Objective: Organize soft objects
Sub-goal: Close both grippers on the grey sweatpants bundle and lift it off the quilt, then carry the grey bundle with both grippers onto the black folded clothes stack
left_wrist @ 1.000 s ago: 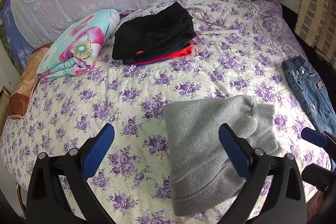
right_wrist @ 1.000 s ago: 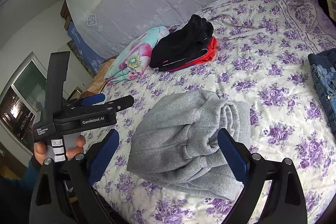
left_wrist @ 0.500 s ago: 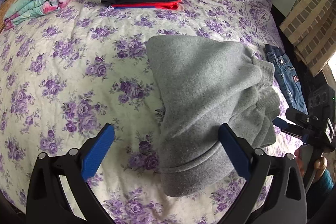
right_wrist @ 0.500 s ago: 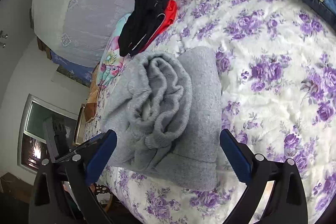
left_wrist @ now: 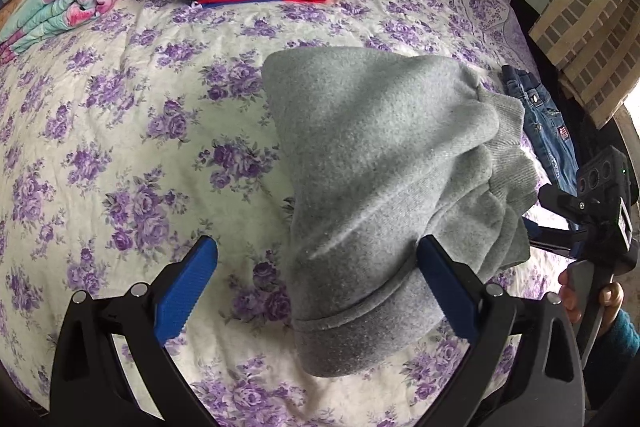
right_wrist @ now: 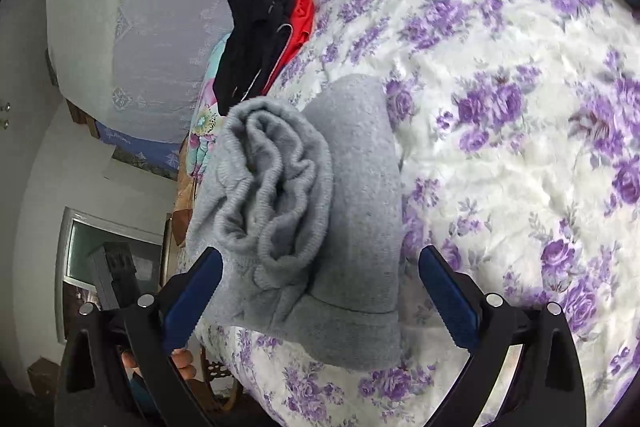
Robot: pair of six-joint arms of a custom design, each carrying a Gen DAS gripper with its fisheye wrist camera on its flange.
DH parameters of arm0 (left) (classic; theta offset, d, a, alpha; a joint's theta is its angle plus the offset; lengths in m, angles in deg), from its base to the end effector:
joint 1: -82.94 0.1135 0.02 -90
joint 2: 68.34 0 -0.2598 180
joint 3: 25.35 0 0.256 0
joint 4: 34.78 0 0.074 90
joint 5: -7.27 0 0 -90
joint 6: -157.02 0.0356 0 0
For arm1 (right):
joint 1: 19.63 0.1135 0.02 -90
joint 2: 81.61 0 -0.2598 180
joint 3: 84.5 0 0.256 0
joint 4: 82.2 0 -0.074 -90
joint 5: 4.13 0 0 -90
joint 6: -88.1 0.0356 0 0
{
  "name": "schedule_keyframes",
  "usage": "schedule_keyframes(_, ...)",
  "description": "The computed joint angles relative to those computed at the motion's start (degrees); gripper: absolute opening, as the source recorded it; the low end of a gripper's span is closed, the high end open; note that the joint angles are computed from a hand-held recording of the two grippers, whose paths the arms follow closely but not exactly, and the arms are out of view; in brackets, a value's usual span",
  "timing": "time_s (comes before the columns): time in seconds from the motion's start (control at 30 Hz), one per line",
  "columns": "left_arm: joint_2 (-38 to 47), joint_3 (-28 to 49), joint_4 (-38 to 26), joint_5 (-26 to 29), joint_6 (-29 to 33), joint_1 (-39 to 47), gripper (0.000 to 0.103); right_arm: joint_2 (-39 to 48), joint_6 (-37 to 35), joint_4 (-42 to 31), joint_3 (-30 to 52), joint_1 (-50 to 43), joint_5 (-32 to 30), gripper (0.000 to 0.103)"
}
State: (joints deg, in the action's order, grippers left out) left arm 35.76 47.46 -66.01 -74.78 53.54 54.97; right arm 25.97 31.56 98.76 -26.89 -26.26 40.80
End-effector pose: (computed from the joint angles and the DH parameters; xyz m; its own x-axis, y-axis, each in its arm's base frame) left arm 0.3090 -0.1697 0.1356 -0.8834 0.2077 -0.4201 0.3239 0.9185 -0.2269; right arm 0.3289 -0.0129 0.0903 -0.8349 0.4891 -0.2526 0.0966 0.5819 0.8075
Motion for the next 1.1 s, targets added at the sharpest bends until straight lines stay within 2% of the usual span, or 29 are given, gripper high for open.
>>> schedule_keyframes(0.1,2.3,1.4,0.1,2.1,-0.7,0.1,0.099,2.1,1.4,2.5,0.1,-0.2,-1.2,0.099)
schedule_keyframes(0.17,3.6,2.9,-0.8,2.1,-0.8,-0.2,0.099,1.5,0.3,1.4,0.6,0.7,-0.2,0.099)
schedule_keyframes(0.27,2.5,2.8,-0.8,0.4,-0.3,-1.1,0.099,-4.2,-2.2,1.3,-1.4,1.4,4.2,0.099)
schedule_keyframes(0.37,3.3,4.2,-1.5,-1.2,1.2,-2.0,0.099,-7.1,-4.7,0.8,-1.1,1.0,3.8,0.099)
schedule_keyframes(0.57,7.0,7.2,-2.1,-0.6,1.3,-3.7,0.099,-3.1,-4.9,-2.6,2.9,2.4,6.0,0.099)
schedule_keyframes(0.63,7.4,7.4,-1.6,0.2,1.2,-3.5,0.099,-2.4,-5.2,-2.7,1.9,1.5,4.5,0.099)
schedule_keyframes(0.77,10.0,8.9,-1.7,3.9,-0.2,-2.2,0.099,2.0,-4.0,-2.2,1.8,-0.5,-2.8,0.099)
schedule_keyframes(0.87,12.1,10.7,-1.8,5.0,-1.0,-2.6,0.099,3.9,-4.0,1.5,1.2,0.2,-4.4,0.099)
schedule_keyframes(0.97,13.8,12.5,-1.8,6.0,-0.9,-3.5,0.099,6.4,-8.5,-3.3,5.7,2.7,-4.6,0.099)
schedule_keyframes(1.0,14.5,13.2,-2.1,6.7,-1.0,-3.6,0.099,6.9,-9.1,-3.0,6.2,3.5,-4.0,0.100)
schedule_keyframes(1.1,14.7,13.4,-2.1,7.0,-1.0,-3.7,0.097,8.1,-6.2,0.2,6.8,3.9,-5.1,0.100)
